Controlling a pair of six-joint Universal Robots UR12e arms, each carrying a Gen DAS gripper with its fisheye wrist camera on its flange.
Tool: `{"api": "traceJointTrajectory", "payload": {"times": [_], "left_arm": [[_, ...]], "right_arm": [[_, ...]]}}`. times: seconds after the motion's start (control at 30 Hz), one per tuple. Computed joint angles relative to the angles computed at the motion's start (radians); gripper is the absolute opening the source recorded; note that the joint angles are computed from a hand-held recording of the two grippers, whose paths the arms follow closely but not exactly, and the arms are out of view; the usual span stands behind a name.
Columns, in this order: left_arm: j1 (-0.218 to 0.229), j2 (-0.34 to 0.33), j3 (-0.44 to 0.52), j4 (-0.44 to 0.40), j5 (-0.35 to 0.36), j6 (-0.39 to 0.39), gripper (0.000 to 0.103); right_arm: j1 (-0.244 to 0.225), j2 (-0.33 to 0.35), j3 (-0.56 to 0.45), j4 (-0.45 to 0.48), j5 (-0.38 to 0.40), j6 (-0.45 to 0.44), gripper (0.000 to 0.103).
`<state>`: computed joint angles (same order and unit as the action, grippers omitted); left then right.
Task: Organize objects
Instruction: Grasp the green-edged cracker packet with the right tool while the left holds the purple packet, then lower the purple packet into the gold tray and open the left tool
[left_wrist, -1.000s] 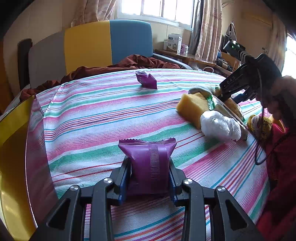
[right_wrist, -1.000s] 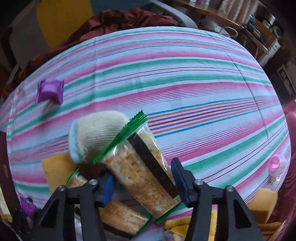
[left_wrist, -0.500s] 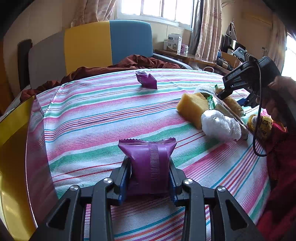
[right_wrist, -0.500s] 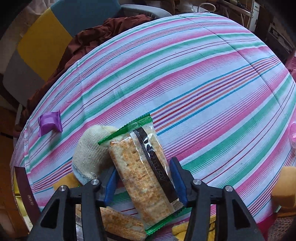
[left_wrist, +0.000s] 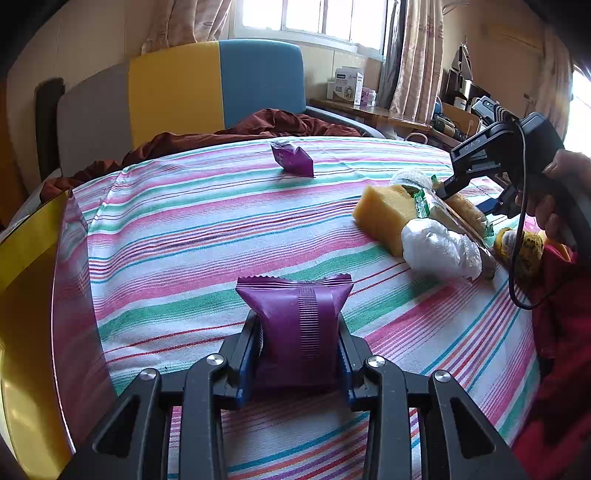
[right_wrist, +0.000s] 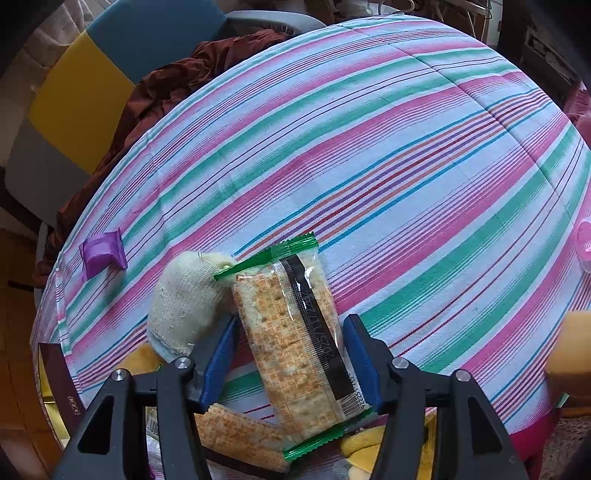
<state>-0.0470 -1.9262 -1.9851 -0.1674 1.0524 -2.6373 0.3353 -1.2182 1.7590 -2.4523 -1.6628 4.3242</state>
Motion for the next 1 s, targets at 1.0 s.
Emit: {"api": "traceJointTrajectory", "payload": {"times": [1.0], "left_arm": [[0.024,0.056,0.007,-0.105,0.001,-0.003,0.035]], "right_arm": [[-0.024,0.004,-0.032,0.095,-0.027,-0.036,0.045]]}}
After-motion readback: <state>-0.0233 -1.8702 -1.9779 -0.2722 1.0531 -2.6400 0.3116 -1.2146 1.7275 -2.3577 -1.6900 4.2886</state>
